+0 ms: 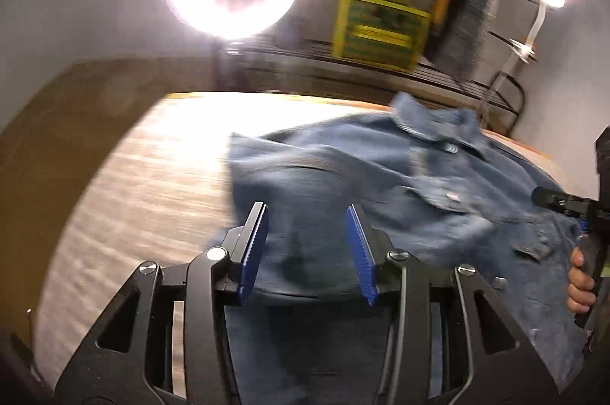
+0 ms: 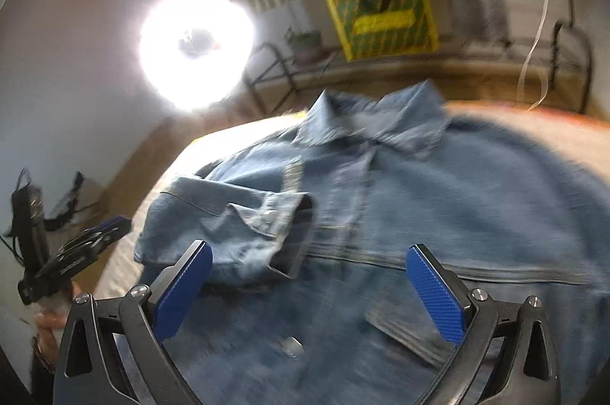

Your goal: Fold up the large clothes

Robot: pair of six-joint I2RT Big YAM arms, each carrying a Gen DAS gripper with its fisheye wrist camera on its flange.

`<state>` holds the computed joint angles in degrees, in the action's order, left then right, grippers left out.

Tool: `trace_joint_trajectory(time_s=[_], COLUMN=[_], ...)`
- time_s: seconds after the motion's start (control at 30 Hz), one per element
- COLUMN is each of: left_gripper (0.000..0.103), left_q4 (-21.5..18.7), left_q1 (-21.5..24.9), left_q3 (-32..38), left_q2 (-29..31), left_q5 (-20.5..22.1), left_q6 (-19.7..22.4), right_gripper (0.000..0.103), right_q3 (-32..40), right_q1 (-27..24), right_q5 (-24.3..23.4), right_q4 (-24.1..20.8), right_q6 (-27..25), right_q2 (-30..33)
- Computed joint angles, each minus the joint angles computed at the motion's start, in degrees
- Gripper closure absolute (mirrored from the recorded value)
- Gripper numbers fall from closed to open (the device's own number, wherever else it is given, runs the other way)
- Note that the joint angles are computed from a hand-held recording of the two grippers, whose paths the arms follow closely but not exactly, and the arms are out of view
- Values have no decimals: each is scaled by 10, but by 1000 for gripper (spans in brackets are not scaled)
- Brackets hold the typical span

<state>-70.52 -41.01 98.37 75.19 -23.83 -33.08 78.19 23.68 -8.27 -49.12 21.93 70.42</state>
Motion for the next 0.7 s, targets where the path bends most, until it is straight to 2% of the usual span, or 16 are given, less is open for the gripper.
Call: trace_joint_trajectory(time_s=[0.07, 0.13, 0.27, 0.33, 0.37, 0.4, 0.43, 0.53, 0.57, 0.63, 0.7], left_gripper=[57, 45, 42, 41, 41, 41, 41, 41, 41, 41, 41], left_q4=[-6, -17, -28, -35, -37, -34, -29, 0, 10, 22, 26], left_q1=[24, 45, 79, 94, 95, 97, 100, 114, 119, 121, 120], left_q3=[-14, -24, -49, -56, -60, -66, -73, -97, -103, -107, -106], left_q2=[-16, -24, -31, -28, -26, -27, -29, -43, -46, -48, -45], left_q5=[-2, 0, 13, 33, 32, 31, 32, 73, 86, 94, 98], left_q6=[6, 14, 11, 7, 2, 0, -4, -23, -25, -19, -12], right_gripper=[1, 1, 0, 0, 3, 13, 17, 19, 19, 24, 46], right_q3=[27, 54, 101, 114, 118, 123, 127, 142, 148, 149, 146], right_q1=[3, 5, 8, 18, 23, 29, 34, 48, 53, 53, 44], right_q5=[-5, 3, 6, 35, 41, 45, 45, 36, 48, 61, 39], right_q4=[1, -9, -22, -23, -23, -28, -32, -42, -52, -56, -51], right_q6=[11, 22, 34, 27, 20, 11, 3, -34, -40, -41, -24], right_q2=[51, 94, 160, 172, 175, 178, 179, 189, 194, 196, 197])
